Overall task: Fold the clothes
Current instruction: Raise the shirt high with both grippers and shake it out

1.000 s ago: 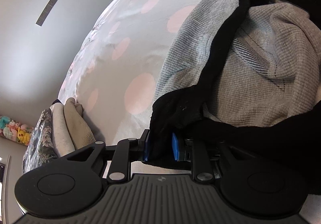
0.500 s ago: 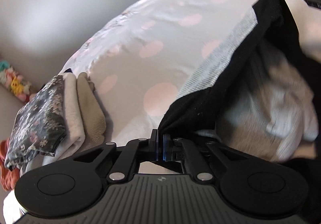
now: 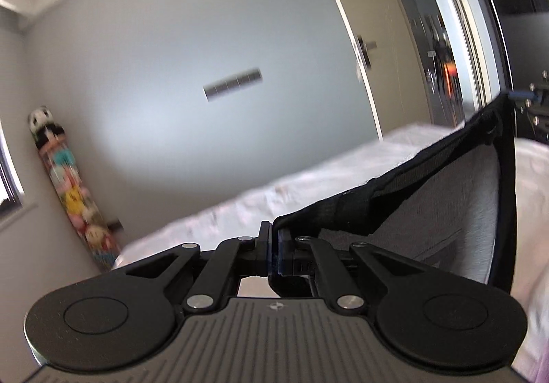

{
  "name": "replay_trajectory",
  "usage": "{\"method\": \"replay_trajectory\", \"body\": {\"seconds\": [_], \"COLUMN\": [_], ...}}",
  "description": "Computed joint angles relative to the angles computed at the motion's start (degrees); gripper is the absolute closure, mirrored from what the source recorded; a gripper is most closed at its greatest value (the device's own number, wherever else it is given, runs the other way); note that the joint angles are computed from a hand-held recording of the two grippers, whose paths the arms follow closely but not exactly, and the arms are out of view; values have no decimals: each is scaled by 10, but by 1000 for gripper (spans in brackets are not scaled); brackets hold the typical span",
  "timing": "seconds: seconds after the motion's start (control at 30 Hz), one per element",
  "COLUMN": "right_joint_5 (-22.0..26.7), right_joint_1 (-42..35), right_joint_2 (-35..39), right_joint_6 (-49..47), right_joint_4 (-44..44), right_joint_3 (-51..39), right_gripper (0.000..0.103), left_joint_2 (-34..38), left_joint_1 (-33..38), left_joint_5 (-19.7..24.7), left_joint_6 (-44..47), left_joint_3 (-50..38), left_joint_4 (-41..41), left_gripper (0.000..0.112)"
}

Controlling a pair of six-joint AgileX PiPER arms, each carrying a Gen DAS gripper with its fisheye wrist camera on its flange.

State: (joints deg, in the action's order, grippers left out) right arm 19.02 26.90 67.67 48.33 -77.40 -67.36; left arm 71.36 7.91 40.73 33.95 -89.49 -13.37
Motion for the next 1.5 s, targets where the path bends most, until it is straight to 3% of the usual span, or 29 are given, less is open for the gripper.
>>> {"method": "replay_trajectory", "body": {"seconds": [0.07, 0.17, 0.37, 0.53, 0.6, 0.8, 0.93, 1.1, 1.23, 1.3, 1.4, 1.5], "right_joint_5": [2, 24, 54, 118, 132, 77, 34, -10, -37, -47, -52, -47], "right_joint_1": [-4, 12, 43, 113, 130, 58, -7, -59, -91, -107, -117, -132], "right_joint_2": [-20, -50, -102, -137, -139, -115, -98, -45, 44, 105, 198, 295], "right_joint_6": [-46, -41, -46, 19, 7, -58, -94, -91, -104, -140, -129, -197], "right_joint_4": [48, 30, 14, -100, -103, 5, 93, 118, 144, 186, 171, 239], "right_joint_3": [-27, -48, -86, -87, -99, -112, -62, 9, 11, -25, -89, -197], "right_gripper": [102, 102, 102, 102, 102, 102, 102, 102, 102, 102, 102, 102], "left_joint_2": [-6, -17, -51, -70, -61, -26, -10, 39, 117, 171, 247, 333], "left_joint_1": [-17, -46, -146, -199, -214, -233, -203, -179, -155, -149, -133, -133], "left_joint_5": [8, -1, -24, -58, -53, -8, -19, -83, -133, -144, -151, -123], "left_joint_6": [-34, -53, -143, -201, -213, -213, -205, -223, -243, -261, -256, -243], "left_joint_3": [-44, -79, -97, -87, -105, -121, -44, 74, 96, 65, -6, -119], "left_joint_4": [27, 51, 186, 267, 279, 317, 290, 303, 318, 332, 329, 327], "left_gripper": [111, 111, 111, 111, 111, 111, 111, 111, 111, 111, 111, 111]}}
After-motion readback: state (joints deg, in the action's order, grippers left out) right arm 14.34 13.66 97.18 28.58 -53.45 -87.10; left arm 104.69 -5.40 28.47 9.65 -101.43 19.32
